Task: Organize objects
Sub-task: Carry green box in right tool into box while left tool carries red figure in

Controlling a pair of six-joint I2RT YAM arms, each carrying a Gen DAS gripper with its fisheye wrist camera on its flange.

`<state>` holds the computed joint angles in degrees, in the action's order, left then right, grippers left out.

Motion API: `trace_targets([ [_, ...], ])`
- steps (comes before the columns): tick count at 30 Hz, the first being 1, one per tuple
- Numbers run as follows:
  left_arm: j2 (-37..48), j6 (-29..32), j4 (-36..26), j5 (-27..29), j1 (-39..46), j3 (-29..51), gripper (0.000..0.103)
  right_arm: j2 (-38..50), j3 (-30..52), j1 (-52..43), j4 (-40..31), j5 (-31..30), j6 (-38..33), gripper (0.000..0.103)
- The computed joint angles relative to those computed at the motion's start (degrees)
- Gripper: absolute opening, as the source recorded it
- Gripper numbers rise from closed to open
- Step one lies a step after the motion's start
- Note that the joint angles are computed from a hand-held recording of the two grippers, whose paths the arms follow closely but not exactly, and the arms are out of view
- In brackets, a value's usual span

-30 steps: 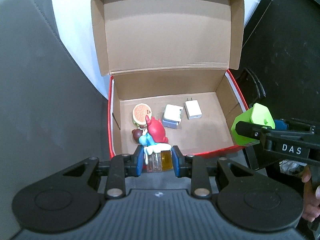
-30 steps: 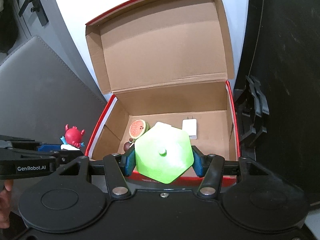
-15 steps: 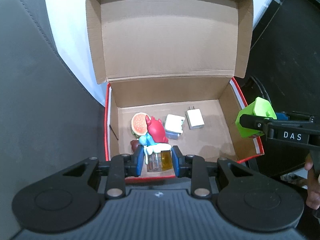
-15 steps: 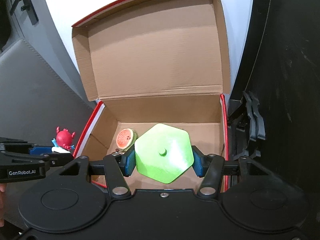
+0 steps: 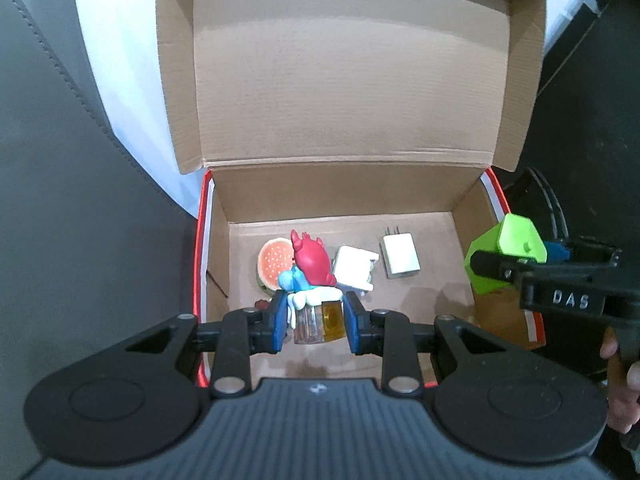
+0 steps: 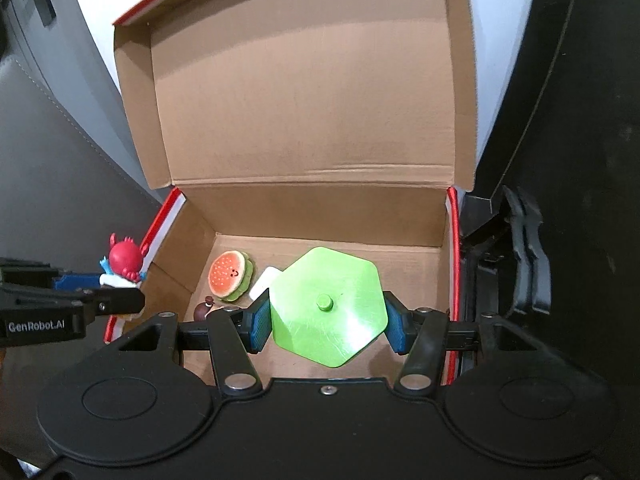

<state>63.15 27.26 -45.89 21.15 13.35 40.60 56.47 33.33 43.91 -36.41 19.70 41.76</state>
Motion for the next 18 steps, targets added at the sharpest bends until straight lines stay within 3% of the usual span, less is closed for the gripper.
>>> trace_targets([
  [18,14.2,-12.3,13.6,-4.3,-10.2,1.1,0.028,16.8,-1.3,-6.9,12.8,-7.9,-8.5,0.054],
])
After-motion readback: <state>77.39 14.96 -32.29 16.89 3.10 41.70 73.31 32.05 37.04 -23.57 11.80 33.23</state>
